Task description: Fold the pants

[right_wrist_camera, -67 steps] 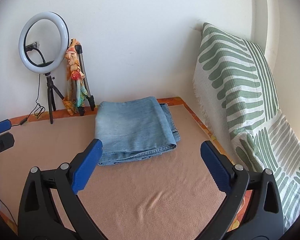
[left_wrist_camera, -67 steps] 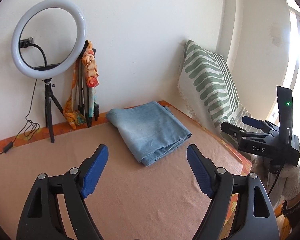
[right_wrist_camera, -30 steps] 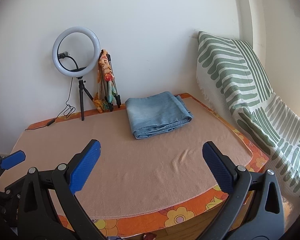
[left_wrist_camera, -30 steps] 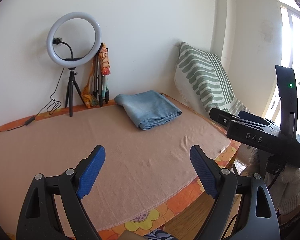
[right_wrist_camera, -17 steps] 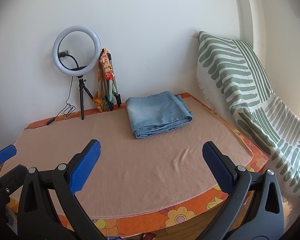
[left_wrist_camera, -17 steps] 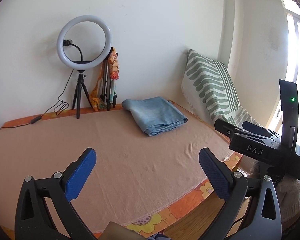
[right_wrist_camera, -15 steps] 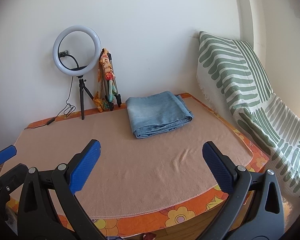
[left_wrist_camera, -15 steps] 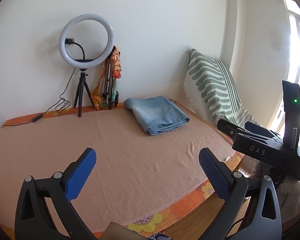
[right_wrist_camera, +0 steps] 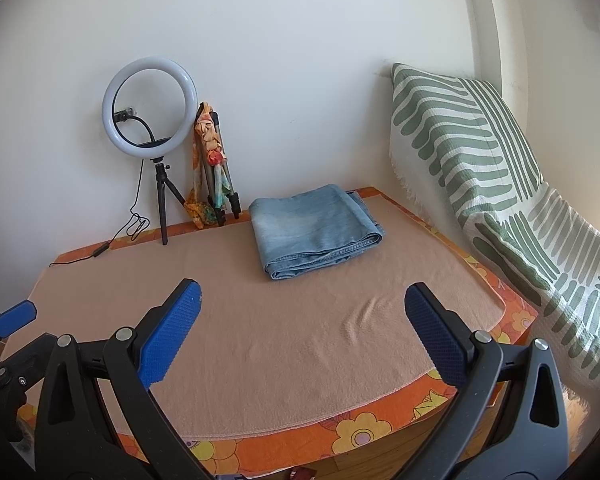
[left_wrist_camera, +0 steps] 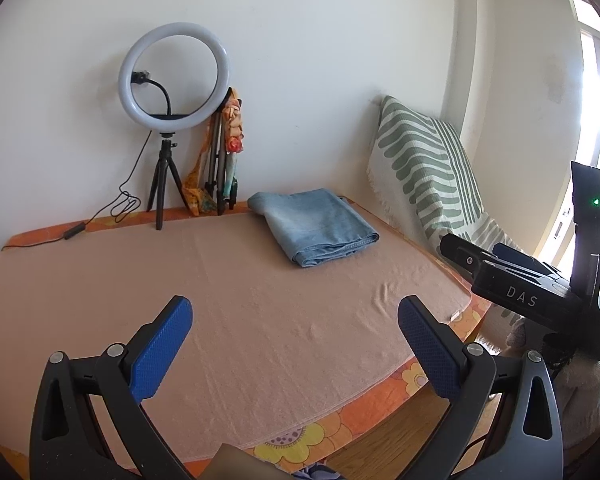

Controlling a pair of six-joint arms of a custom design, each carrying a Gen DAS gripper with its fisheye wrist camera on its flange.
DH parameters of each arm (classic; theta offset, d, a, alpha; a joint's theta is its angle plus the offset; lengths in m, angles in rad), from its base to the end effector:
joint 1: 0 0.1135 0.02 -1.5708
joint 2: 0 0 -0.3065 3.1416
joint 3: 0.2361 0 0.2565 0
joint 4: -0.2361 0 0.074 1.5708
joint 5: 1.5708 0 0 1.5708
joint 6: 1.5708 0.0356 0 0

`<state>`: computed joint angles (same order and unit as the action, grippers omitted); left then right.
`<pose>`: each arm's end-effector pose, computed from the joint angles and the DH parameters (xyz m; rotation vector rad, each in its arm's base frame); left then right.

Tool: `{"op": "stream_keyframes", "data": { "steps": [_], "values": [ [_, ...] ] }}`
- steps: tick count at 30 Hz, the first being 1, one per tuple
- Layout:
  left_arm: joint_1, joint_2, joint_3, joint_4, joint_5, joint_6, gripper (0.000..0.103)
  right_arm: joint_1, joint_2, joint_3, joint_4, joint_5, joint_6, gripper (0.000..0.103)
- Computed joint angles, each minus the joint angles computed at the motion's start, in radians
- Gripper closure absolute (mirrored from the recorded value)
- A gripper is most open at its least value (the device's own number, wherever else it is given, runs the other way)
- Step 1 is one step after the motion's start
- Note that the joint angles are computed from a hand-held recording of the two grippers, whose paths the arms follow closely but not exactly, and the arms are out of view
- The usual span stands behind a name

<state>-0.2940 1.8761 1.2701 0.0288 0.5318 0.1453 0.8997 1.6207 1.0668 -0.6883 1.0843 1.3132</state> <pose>0.4149 -0.1445 0.2560 0.7622 1.9871 -0.6566 0.2163 0.2218 0.2537 0.6145 1.9432 -0.2464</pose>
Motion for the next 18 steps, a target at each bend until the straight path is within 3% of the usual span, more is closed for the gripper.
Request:
{"op": "stream_keyframes", "data": {
  "steps": [18],
  "values": [
    [0.0, 0.005, 0.004, -0.01, 0.007, -0.001, 0.001, 0.003, 0.019, 0.017, -0.001, -0.001, 0.001, 0.0]
  ]
}}
